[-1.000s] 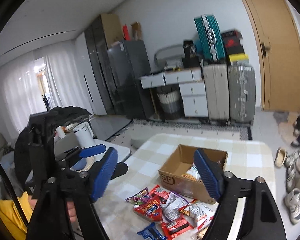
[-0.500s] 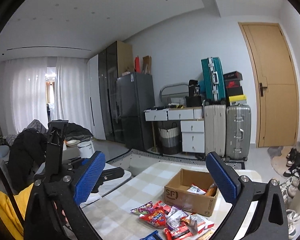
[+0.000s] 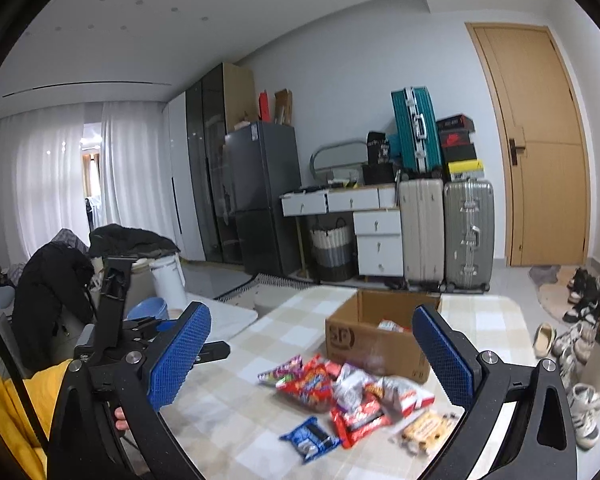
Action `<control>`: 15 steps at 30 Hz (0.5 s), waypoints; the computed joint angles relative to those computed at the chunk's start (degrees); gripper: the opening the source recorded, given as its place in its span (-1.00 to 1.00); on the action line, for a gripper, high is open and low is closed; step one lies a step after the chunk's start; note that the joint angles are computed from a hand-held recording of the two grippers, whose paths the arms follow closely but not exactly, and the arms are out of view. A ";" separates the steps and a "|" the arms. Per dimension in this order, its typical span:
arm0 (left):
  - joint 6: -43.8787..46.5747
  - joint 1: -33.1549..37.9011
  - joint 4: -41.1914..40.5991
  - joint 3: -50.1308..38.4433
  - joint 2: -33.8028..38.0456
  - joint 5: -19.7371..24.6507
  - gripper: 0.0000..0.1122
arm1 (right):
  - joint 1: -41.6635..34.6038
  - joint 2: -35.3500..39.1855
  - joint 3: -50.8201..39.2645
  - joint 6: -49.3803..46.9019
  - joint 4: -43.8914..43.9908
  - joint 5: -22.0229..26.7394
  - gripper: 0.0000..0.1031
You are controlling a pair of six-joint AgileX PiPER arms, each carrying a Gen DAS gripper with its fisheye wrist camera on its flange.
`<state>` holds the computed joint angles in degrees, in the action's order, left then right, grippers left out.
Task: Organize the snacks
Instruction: 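Move both grippers back toward the remaining snack pile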
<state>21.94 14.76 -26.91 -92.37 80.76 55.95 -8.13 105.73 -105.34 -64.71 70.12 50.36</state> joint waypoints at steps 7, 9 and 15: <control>-3.14 -5.05 4.39 -4.33 13.11 -4.45 0.82 | 1.65 3.88 2.10 -0.12 -0.80 -0.78 0.99; -4.34 -6.31 6.01 -6.31 16.49 -5.01 0.82 | 2.12 5.21 2.13 0.04 -1.57 -1.31 0.99; -5.97 -8.60 6.13 -16.06 27.02 -2.87 0.82 | 3.21 11.45 -1.76 3.53 -4.72 -0.41 0.99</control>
<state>15.97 6.15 -20.78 -108.43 107.78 53.08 -4.93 117.18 -107.10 -61.18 65.39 49.96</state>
